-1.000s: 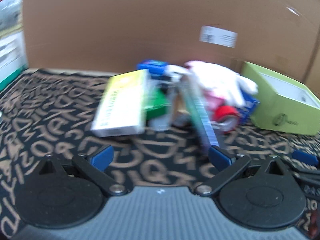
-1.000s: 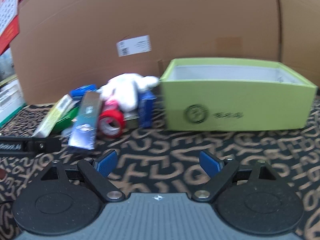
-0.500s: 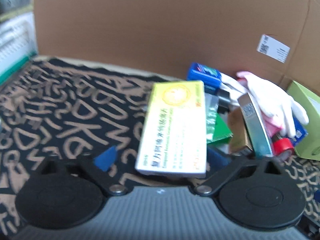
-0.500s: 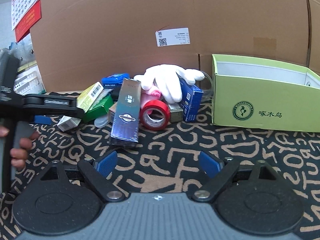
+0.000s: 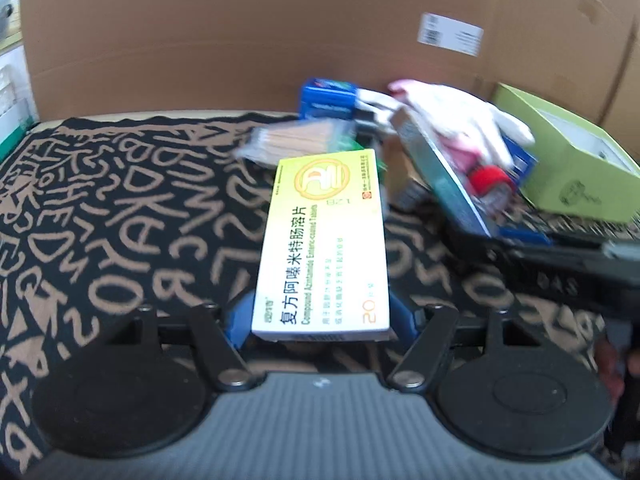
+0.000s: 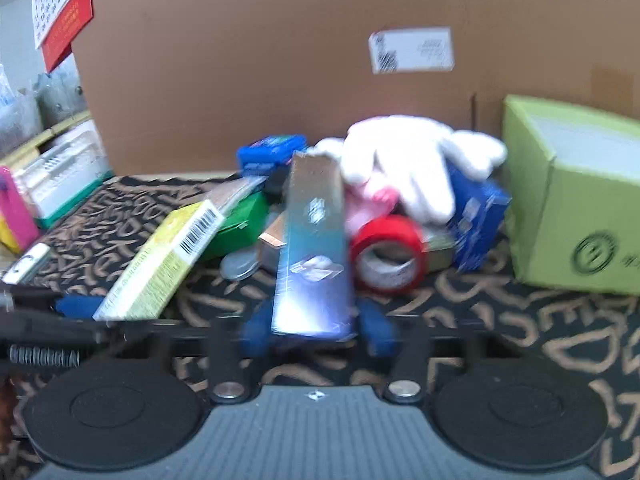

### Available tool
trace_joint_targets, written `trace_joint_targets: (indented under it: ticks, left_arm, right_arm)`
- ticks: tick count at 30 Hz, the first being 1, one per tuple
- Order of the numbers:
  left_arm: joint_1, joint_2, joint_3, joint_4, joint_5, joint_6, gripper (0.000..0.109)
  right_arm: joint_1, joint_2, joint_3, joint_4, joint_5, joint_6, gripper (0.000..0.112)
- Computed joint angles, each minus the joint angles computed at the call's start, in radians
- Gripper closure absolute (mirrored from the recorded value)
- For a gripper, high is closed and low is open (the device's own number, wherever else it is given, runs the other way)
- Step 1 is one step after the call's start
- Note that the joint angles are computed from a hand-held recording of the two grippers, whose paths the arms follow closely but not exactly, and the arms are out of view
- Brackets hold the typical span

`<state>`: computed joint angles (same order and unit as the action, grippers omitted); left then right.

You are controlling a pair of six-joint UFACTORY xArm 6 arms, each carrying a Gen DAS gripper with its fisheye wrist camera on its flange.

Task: Organize objects
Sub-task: 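Grasp the yellow-white medicine box with the left tool while the right grasps the VIVX box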

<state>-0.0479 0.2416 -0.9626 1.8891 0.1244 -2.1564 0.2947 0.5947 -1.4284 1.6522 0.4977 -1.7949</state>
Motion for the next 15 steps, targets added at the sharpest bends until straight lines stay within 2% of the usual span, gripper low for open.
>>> trace_joint_targets:
  ticks: [4,6,8,9,10,12,15]
  left_arm:
    - [-0.037,-0.044,0.053,0.037,-0.009,0.012,0.041]
    - [-0.06,-0.069,0.085,0.045,0.007,0.025,0.04]
    - [-0.075,-0.082,0.102,0.044,0.023,0.024,0.032]
    - [-0.083,-0.086,0.105,0.034,0.041,0.027,0.022]
    - [-0.093,-0.088,0.104,0.032,0.066,0.026,0.02]
    - [-0.102,-0.08,0.09,-0.026,0.099,0.09,0.02]
    - [-0.099,-0.051,0.052,-0.08,0.099,0.163,0.022]
  right_arm:
    - [-0.026,-0.078,0.107,0.041,0.017,-0.13,0.067]
    - [-0.057,-0.127,0.179,0.018,0.035,-0.17,0.067]
    - [-0.086,-0.173,0.251,-0.003,0.037,-0.2,0.067]
    - [-0.099,-0.19,0.278,-0.021,0.042,-0.209,0.067]
    - [-0.112,-0.204,0.299,-0.019,0.05,-0.228,0.066]
    - [-0.126,-0.225,0.322,-0.014,0.062,-0.236,0.056]
    - [-0.133,-0.229,0.313,0.018,0.1,-0.26,0.055]
